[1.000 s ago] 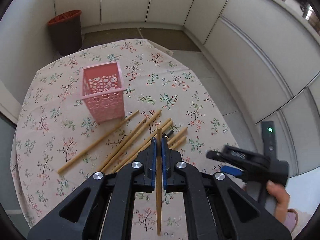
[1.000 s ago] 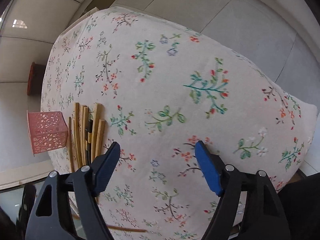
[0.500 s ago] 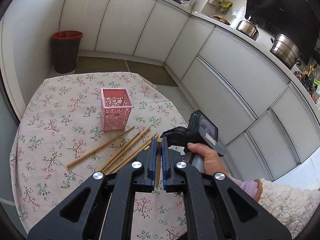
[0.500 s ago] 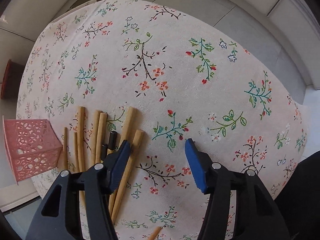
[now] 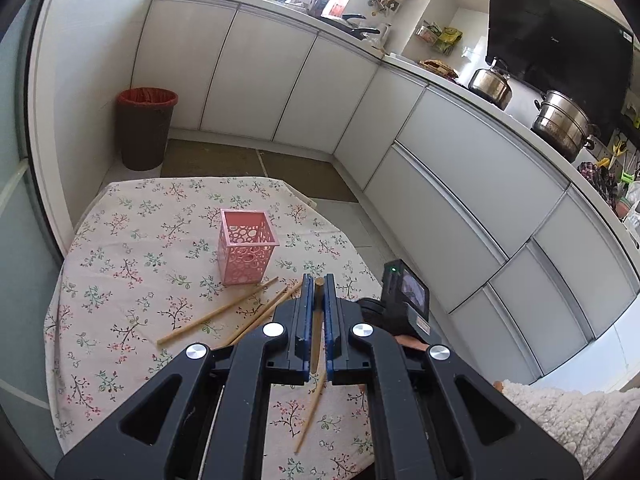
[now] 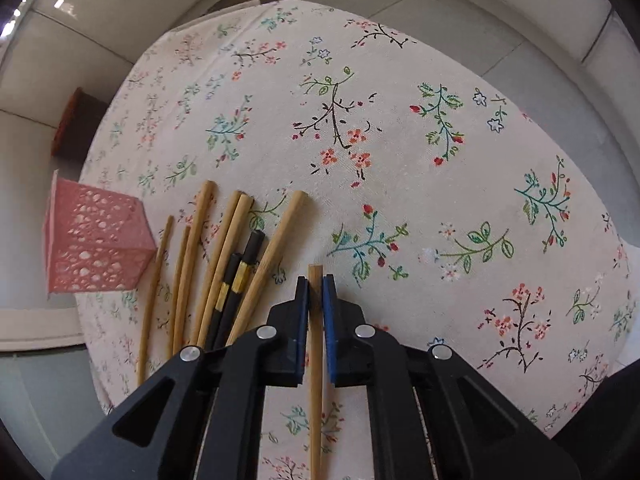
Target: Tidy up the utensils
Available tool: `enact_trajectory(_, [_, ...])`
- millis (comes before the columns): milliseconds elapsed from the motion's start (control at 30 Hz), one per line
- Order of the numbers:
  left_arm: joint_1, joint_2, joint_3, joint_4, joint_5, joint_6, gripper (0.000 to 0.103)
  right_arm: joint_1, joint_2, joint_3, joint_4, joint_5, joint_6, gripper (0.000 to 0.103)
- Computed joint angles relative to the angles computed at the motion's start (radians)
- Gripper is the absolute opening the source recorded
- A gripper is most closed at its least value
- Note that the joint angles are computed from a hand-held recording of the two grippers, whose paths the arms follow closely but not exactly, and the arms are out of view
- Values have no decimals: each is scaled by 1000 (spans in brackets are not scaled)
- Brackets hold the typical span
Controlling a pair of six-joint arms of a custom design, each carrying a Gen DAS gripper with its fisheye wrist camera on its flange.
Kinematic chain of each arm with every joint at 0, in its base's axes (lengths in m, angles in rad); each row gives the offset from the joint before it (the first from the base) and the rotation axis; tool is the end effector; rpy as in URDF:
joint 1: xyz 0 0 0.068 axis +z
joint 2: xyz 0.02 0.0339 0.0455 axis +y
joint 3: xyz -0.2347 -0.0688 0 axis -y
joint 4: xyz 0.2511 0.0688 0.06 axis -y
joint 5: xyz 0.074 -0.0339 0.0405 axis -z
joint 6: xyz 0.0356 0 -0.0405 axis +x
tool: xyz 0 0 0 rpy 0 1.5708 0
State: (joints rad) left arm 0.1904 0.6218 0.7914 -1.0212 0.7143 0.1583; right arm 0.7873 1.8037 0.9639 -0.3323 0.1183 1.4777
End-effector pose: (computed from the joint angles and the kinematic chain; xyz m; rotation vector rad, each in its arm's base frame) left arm 0.1351 0.0023 0.2758 0.2780 2.2426 -0.6765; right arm 0.2351 0.2301 0.0942 0.9905 2.6542 0.4470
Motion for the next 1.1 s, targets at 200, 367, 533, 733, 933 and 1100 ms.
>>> enact_trajectory(200, [-72, -58, 37, -16, -108, -85, 4, 176, -309, -116, -82, 226, -148, 7])
enact_trajectory(367, [-167, -34, 107, 22, -218, -181, 4, 286, -502, -50, -236, 375, -222, 7])
enact_trajectory(533, [-256, 85, 229, 104, -337, -256, 4, 330, -605, 130, -367, 531, -317, 7])
enact_trajectory(733, [-326, 295, 378, 227, -459, -313, 4, 197, -526, 378, -317, 557, -572, 8])
enact_trajectory(933, [-359, 465, 475, 334, -544, -335, 4, 72, -382, 493, -185, 476, -711, 8])
enact_trajectory(1100, [-378, 578, 441, 449, -616, -356, 4, 21, -283, 494, -75, 404, -756, 8])
